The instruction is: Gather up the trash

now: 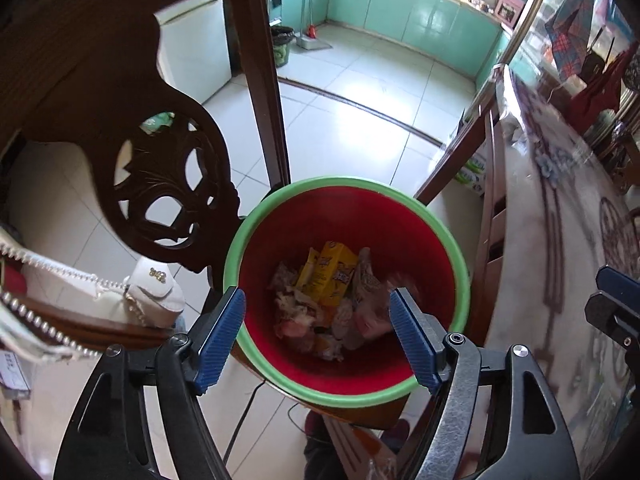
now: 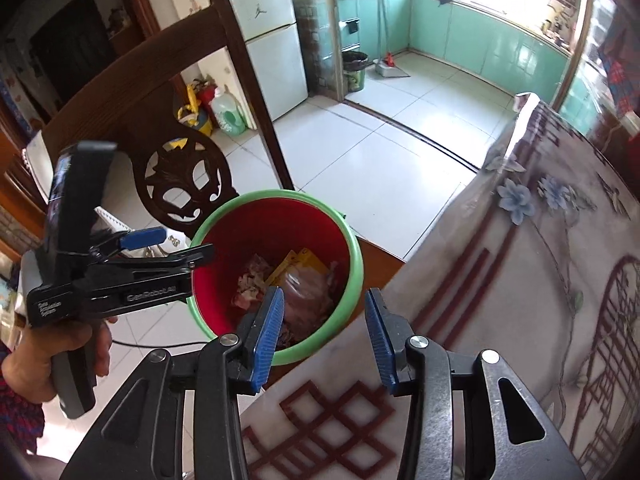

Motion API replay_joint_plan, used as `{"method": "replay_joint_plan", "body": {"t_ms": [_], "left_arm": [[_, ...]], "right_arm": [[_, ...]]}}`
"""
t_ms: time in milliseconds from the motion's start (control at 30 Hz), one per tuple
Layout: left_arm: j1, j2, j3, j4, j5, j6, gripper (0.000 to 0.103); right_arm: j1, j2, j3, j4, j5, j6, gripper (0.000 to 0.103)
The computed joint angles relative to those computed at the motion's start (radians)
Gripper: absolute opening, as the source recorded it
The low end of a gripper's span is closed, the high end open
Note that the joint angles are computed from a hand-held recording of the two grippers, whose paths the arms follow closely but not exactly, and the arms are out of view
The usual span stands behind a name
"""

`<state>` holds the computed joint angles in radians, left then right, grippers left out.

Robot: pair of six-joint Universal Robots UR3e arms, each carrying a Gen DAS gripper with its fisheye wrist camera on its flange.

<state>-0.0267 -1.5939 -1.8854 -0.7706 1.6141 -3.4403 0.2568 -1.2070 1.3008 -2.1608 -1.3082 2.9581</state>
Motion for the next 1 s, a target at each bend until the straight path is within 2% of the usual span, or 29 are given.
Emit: {"method": "replay_joint_plan", "body": {"t_ms": [133,200,267,400,533,667,733,767,800,867,933,1000], "left_arm": [[-0.106,0.082,-0.006,-0.025,0.082,-0.09,0.074],[-0.195,0.109,0.013,-0.044,0.149,-0.15,0.074],[-0.299,0.118,0.051,-0.066,0.22,-0.217,0.075],[-0.494,0.058,0.191,-0.12,0.361,-0.346,0.085],[-0.619,-0.036,0.348,-0.13,0.415,-0.45,0.088],[-0.715,-0.144,0.515,-0.154,0.49,-0.552,0.09],[-0.754,-0.202,0.613,-0.177,0.529,-0.592,0.096],[-0.776,-0.226,0.649,-0.18,0.561,-0.607,0.103],[-0.803,-0.253,0.687,-0.187,0.604,-0.624,0.103],[-0.852,-0.322,0.802,-0.231,0.697,-0.637,0.103],[-0.893,-0.396,0.936,-0.317,0.793,-0.644,0.103],[-0.923,-0.484,1.098,-0.435,0.871,-0.644,0.103]], "right_arm": [[-0.08,-0.18,0.181,-0.039,0.046,0.004,0.041],[-0.126,-0.276,0.261,-0.041,0.063,-0.015,0.047],[-0.19,-0.387,0.349,-0.038,0.104,-0.055,0.056],[-0.375,-0.623,0.477,0.067,0.206,-0.201,0.063],[-0.65,-0.842,0.523,0.297,0.336,-0.422,0.072],[-0.956,-0.971,0.458,0.606,0.463,-0.69,0.078],[-1.096,-1.005,0.405,0.761,0.528,-0.817,0.079],[-1.172,-1.019,0.371,0.849,0.564,-0.891,0.08],[-1.253,-1.031,0.332,0.944,0.601,-0.975,0.081],[-1.352,-1.041,0.274,1.046,0.641,-1.079,0.083],[-1.424,-1.056,0.237,1.115,0.674,-1.155,0.083],[-1.559,-1.069,0.15,1.347,0.737,-1.348,0.083]]}}
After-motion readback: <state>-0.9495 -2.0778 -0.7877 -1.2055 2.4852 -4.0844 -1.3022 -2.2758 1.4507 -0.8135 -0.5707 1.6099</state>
